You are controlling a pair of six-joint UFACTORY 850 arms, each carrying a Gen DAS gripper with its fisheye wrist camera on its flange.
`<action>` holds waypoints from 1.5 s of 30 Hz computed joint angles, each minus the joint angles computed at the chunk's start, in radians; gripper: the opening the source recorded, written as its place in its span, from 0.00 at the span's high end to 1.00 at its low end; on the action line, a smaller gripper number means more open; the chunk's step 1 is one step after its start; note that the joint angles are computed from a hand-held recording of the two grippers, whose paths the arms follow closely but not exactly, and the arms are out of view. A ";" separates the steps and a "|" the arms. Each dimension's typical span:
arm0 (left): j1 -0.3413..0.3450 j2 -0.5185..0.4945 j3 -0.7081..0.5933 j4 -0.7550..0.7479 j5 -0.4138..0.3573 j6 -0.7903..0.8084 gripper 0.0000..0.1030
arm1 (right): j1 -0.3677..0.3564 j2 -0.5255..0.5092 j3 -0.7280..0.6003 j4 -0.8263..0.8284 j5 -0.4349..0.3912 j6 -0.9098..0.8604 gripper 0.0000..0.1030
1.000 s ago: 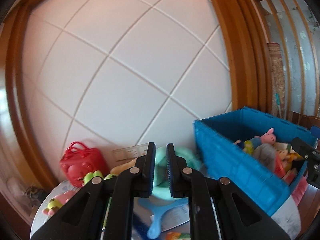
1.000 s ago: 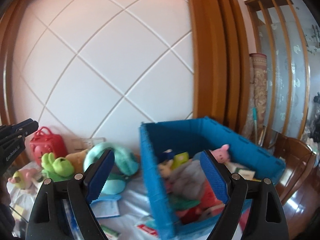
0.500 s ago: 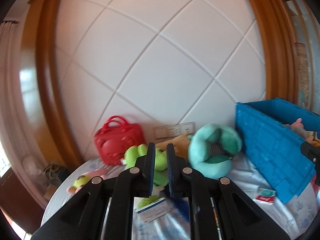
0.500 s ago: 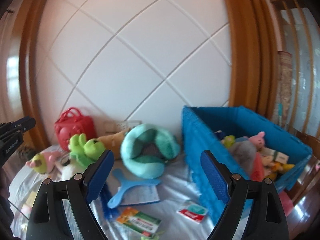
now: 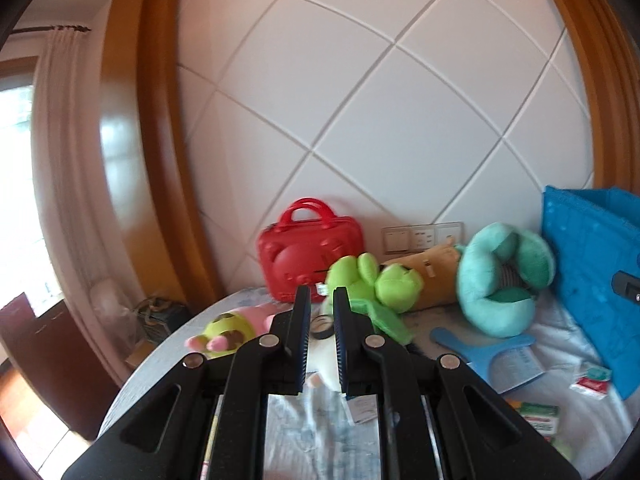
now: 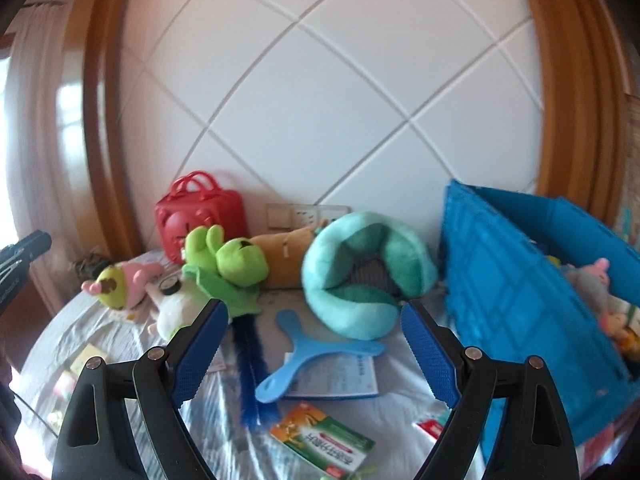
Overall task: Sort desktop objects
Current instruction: 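Withdraw the right tool from the crate back over the bed, then lower the right tool onto the white-blue medicine box and grasp it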
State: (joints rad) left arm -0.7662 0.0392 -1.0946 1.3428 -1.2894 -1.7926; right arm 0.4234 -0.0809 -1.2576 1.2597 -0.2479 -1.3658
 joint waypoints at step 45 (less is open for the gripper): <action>0.389 0.317 0.348 0.015 0.429 0.137 0.89 | 0.364 -0.776 -0.653 -1.000 -0.308 0.997 0.14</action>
State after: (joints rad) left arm -0.3773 0.3565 -0.7468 1.3582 -0.8607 -1.6557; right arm 0.7877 -0.8567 -1.9101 0.2598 -0.5554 -0.3687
